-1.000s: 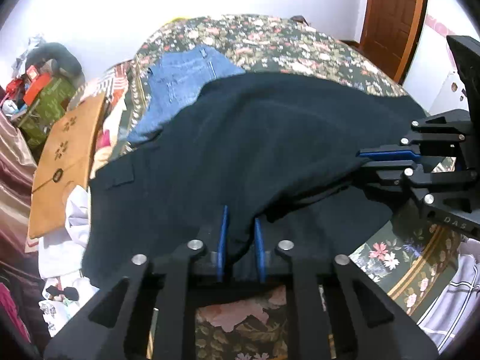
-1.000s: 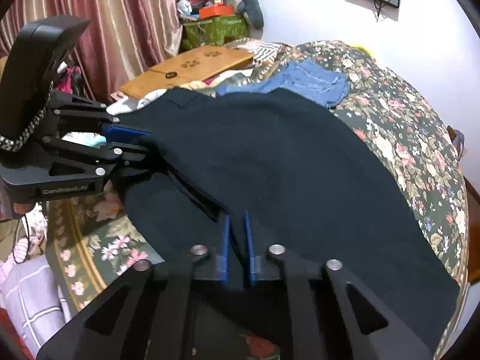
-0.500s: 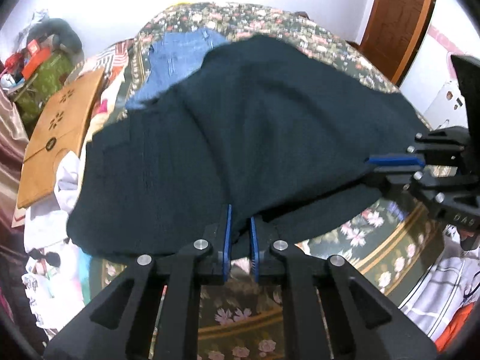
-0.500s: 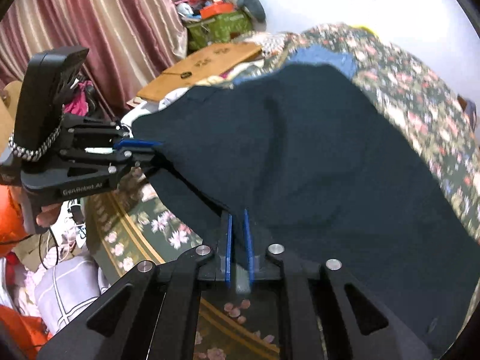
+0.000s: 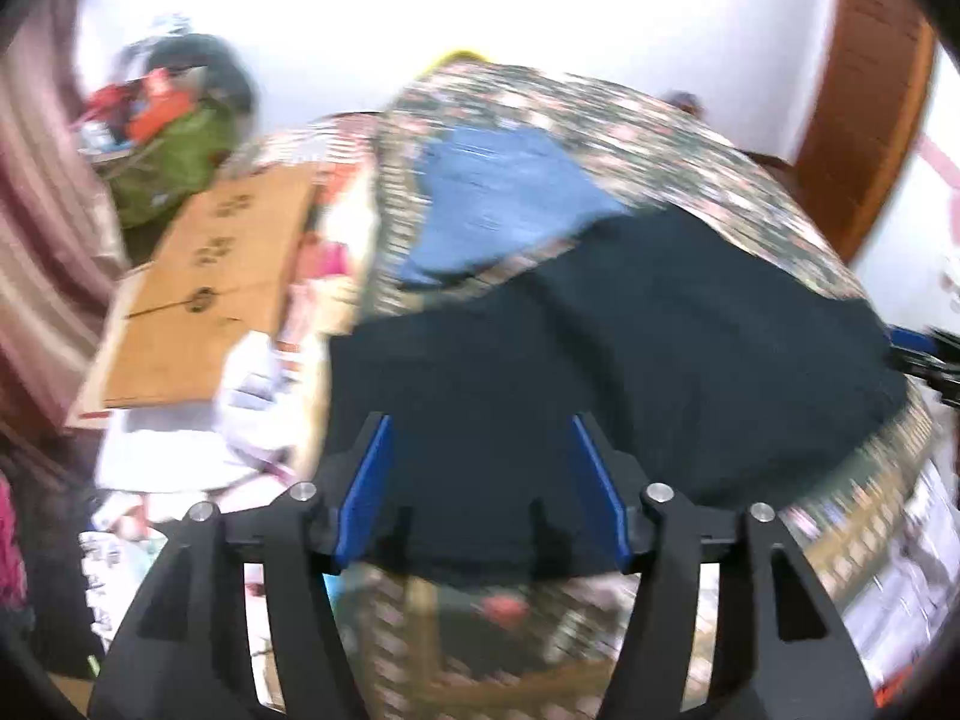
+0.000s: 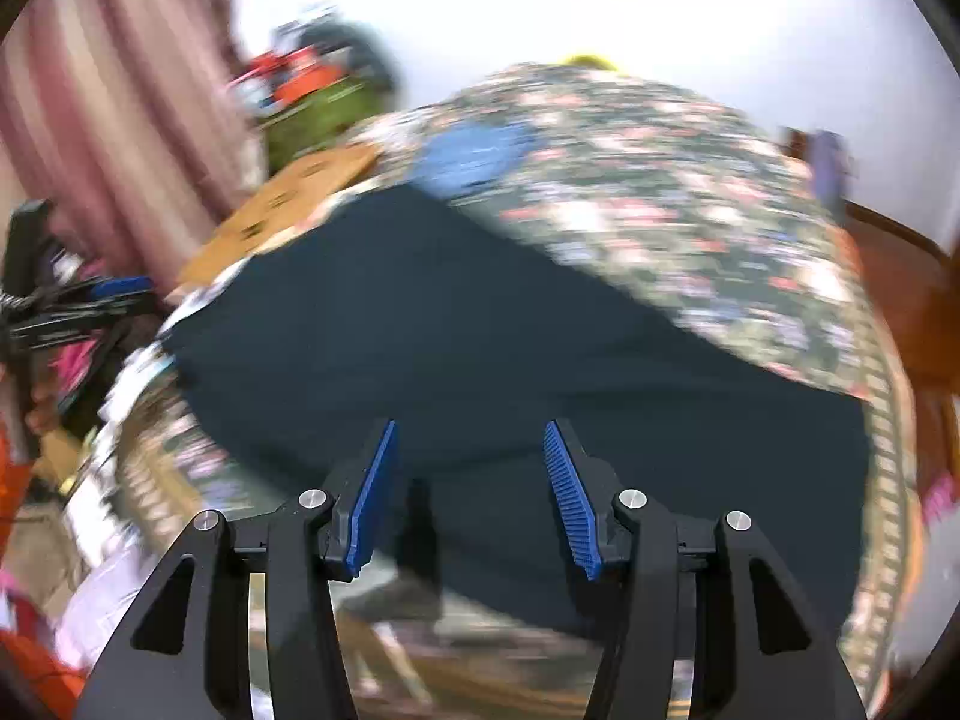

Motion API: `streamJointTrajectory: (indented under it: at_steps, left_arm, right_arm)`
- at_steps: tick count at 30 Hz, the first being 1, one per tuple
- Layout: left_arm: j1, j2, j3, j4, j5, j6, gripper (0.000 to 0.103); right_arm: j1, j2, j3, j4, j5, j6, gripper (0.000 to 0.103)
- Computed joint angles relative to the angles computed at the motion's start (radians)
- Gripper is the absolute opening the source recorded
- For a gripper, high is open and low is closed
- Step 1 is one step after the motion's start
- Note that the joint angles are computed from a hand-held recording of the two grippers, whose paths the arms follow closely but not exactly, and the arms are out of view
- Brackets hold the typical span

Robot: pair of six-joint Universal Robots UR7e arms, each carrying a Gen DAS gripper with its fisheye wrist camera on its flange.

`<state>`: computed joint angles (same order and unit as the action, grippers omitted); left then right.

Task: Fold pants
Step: 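Open both grippers and smooth the folded black trousers flat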

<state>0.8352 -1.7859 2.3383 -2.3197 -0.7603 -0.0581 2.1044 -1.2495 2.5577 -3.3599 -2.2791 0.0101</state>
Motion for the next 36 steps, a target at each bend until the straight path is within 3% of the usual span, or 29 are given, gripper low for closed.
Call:
streamJointTrajectory:
  at_steps: [3,6,13,17,23,26,29,31,33,36]
  left_arm:
    - [0.092,0.105,-0.067,-0.087,0.048,0.033,0.061]
    - [0.195,0.212,-0.139,-0.13,0.039,0.041,0.061]
    - [0.333,0.347,-0.231,-0.005,-0.003,-0.065,0.062]
    - [0.344,0.336,-0.187,-0.086,-0.001,-0.028,0.069]
    - [0.343,0.335,-0.166,-0.117,0.02,-0.014,0.071]
    - [0.335,0.336,-0.165,-0.11,0.034,-0.035,0.073]
    - [0.326,0.34,-0.159,-0.11,0.061,-0.047,0.074]
    - [0.318,0.338,-0.153,-0.106,0.077,-0.056,0.074]
    - [0.304,0.335,-0.141,-0.099,0.106,-0.059,0.074]
    - [0.281,0.325,-0.116,-0.095,0.149,-0.051,0.074]
  right_arm:
    - [-0.071,-0.061,0.027,-0.045,-0.089,-0.01,0.047]
    - [-0.144,-0.102,0.044,-0.076,-0.131,-0.009,0.047]
    - [-0.301,-0.157,0.075,-0.141,-0.185,-0.042,0.047]
    - [-0.395,-0.166,0.079,-0.179,-0.164,-0.106,0.047]
    - [-0.518,-0.209,0.078,-0.119,0.044,-0.127,0.049]
    - [-0.509,-0.166,0.074,-0.176,0.044,-0.159,0.042]
    - [-0.494,-0.135,0.078,-0.225,0.046,-0.197,0.021]
    - [-0.458,-0.075,0.067,-0.303,-0.018,-0.249,0.018]
    - [-0.404,0.03,0.044,-0.46,-0.131,-0.343,0.017]
    - [-0.395,0.083,0.009,-0.563,-0.191,-0.427,0.016]
